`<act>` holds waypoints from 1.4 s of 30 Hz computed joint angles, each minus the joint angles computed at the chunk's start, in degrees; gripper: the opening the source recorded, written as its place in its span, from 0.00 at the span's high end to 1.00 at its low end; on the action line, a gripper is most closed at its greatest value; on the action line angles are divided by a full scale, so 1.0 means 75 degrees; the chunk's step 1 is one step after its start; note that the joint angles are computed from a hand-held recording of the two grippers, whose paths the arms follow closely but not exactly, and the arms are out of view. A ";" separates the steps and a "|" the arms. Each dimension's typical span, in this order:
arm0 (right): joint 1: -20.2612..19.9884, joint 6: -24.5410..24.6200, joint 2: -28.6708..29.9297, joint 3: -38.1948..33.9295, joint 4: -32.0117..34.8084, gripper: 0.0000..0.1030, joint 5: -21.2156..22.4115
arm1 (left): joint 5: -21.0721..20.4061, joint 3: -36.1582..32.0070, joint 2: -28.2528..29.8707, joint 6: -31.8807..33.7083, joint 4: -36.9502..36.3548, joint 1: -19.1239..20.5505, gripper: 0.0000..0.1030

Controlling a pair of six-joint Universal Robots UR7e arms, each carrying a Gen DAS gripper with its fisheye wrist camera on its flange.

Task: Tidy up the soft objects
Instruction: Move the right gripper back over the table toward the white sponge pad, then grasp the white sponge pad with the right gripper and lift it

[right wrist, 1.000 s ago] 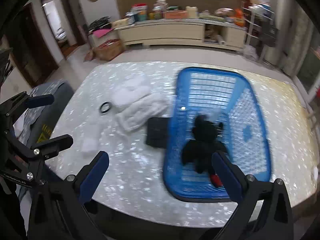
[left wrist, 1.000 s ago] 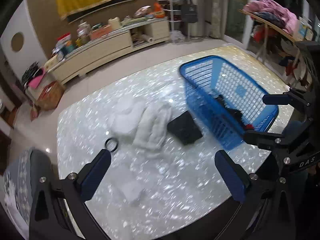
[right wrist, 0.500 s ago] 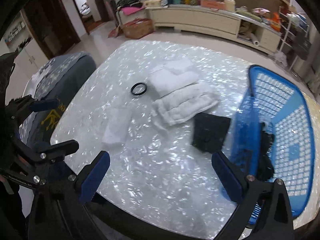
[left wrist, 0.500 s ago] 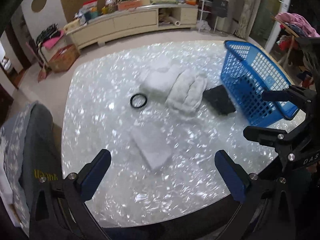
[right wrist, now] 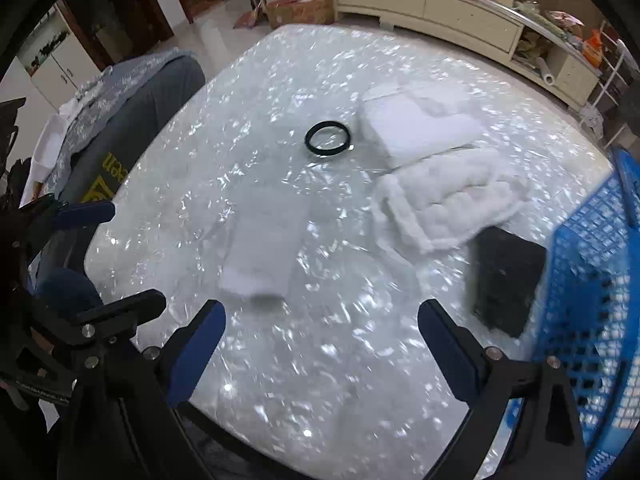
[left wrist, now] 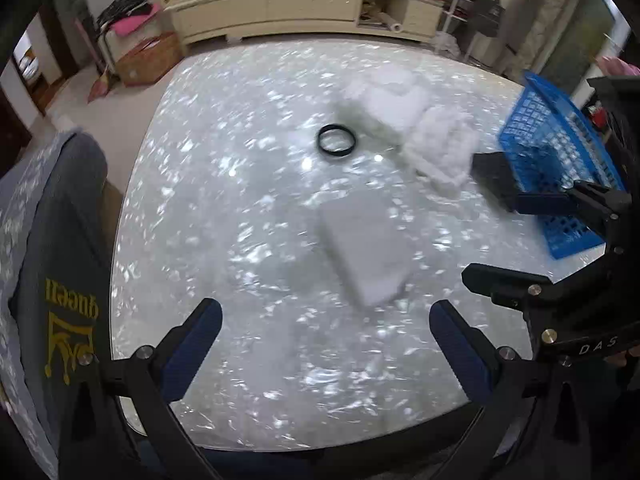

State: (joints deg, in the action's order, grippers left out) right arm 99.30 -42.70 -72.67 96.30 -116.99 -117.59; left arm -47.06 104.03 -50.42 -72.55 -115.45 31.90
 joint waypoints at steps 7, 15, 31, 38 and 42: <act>0.0102 0.0166 0.0512 0.0149 -0.0258 0.09 -0.0220 | -0.0112 0.0509 -0.0272 -0.0505 -0.0073 0.0279 0.00; 0.0139 0.0535 0.0928 0.0281 -0.0313 0.12 -0.0359 | -0.0203 0.0898 -0.0478 -0.0771 -0.0080 0.0527 0.00; 0.0347 -0.0177 0.0872 0.1118 -0.1517 0.53 -0.0648 | -0.0244 0.0925 -0.0385 -0.0557 -0.0212 0.0643 0.00; 0.0190 0.0085 0.0506 0.0923 -0.0929 0.54 -0.0409 | -0.0017 0.0729 -0.0280 -0.0165 -0.0386 0.0421 0.00; 0.0112 0.0108 0.0162 0.0759 -0.0663 0.54 -0.0301 | 0.0112 0.0319 -0.0005 0.0227 -0.0342 0.0280 0.00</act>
